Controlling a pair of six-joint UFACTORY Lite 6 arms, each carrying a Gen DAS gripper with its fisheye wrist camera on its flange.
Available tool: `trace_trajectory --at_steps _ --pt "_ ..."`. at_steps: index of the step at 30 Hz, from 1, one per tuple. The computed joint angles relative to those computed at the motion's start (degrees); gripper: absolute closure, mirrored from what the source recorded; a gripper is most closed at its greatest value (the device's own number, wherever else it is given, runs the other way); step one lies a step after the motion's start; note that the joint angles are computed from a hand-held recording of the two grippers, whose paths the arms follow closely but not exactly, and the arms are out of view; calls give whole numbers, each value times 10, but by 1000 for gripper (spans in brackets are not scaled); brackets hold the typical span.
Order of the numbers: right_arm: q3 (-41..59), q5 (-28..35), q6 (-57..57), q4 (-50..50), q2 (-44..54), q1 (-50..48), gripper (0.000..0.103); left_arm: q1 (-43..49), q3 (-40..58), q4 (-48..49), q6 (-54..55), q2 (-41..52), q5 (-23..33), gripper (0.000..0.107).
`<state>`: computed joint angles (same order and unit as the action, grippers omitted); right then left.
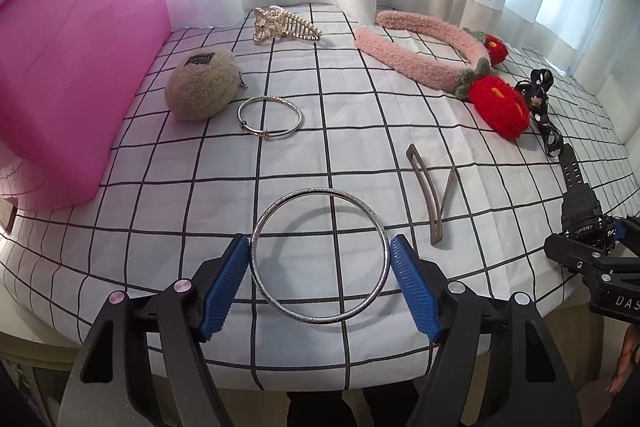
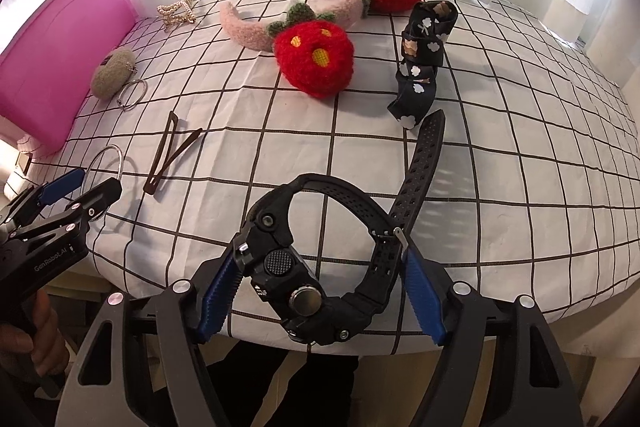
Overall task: Organize jewelry
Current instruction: 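Grasp the black strap watch with the right tool while the left tool grasps the large silver bangle, then lift the watch with the right tool while the left tool carries the bangle over the pink tub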
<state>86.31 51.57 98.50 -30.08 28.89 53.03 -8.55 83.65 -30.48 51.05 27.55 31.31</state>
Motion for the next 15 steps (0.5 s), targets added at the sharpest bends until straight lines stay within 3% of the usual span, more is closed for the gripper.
trace_trajectory --at_steps 9,15 --pt "75 66 -27 -33 -4 5 31 9 76 -31 -8 -12 48 37" --pt "200 140 -85 -67 23 -1 31 21 174 -47 -29 -3 91 37"
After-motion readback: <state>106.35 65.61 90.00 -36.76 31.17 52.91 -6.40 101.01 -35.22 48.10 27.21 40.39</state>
